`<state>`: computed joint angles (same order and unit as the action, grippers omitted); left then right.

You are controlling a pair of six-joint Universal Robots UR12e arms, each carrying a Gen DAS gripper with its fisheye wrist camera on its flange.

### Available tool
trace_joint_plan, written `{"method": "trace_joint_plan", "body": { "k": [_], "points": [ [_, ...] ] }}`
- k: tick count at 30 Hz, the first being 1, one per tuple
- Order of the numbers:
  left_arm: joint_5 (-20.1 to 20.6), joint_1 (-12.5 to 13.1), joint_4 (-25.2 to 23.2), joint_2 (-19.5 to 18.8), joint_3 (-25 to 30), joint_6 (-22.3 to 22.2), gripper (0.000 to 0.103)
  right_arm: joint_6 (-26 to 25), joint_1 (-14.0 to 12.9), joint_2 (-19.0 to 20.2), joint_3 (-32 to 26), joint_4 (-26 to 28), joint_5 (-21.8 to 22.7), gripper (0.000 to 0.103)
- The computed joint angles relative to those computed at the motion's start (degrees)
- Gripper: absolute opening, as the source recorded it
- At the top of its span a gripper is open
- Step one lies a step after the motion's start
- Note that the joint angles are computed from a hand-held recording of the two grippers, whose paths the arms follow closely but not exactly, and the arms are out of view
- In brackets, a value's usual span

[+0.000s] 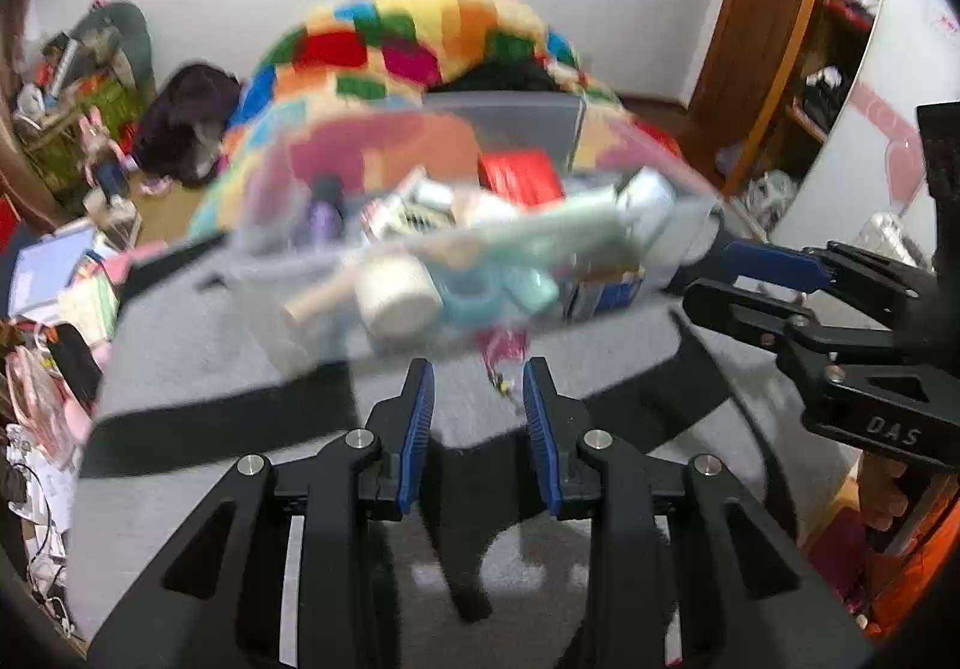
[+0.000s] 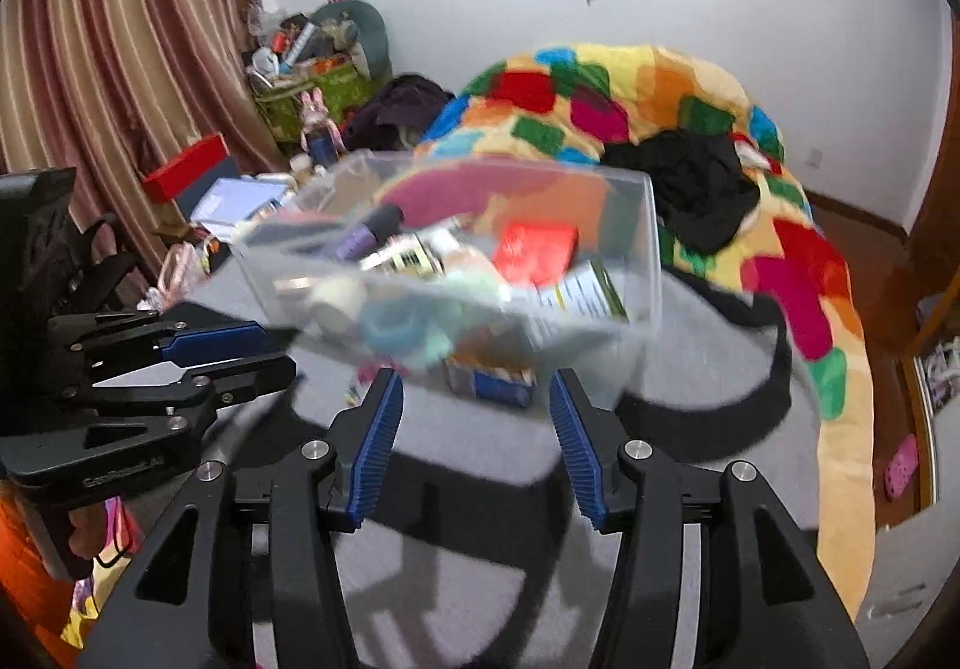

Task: Organize objects
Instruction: 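Open the left tool over the bin while the right releases the eraser into it, then grasp the pink keychain with the left tool while the right grasps the blue box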

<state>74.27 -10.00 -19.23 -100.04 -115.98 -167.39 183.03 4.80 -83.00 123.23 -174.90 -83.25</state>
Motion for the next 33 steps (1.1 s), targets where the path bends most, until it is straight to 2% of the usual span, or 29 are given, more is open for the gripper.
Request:
{"method": "trace_joint_plan", "body": {
  "k": [2,8,11,14,17,20,26,28,33],
  "points": [
    [0.7,-0.6,-2.7,-1.2,1.3,0.4,0.031,0.6,-0.4,0.4,-0.1,1.7,-0.3,0.047],
    [2.1,-2.1,-6.3,-3.7,4.2,2.2,0.031,2.1,-1.0,1.8,-1.1,4.4,0.2,0.048],
    [1.9,-2.4,-8.4,-4.5,5.1,2.7,0.030,2.7,-0.6,2.8,-2.2,5.2,-0.5,0.057],
    [3.0,-2.3,-5.4,-4.1,4.1,1.7,0.017,4.3,-0.1,3.8,-3.3,5.6,-0.6,0.061],
    [2.5,-1.8,-4.9,-3.7,3.5,1.1,0.008,6.5,0.3,4.7,-4.3,6.4,-1.0,0.066],
    [1.7,-1.4,-3.7,-3.4,3.0,1.2,0.006,8.8,1.1,5.4,-5.2,8.1,-3.0,0.067],
    [0.0,-0.5,-1.6,-2.1,1.2,1.6,0.005,13.3,1.2,6.3,-6.3,10.3,-3.8,0.067],
    [-0.5,0.0,-1.6,-1.5,0.4,1.6,0.005,13.3,1.4,6.3,-6.3,10.3,-4.4,0.065],
    [-1.8,0.9,-3.1,-0.9,0.1,1.5,0.006,14.4,0.9,5.8,-5.5,9.3,-3.6,0.042]
  ]
}}
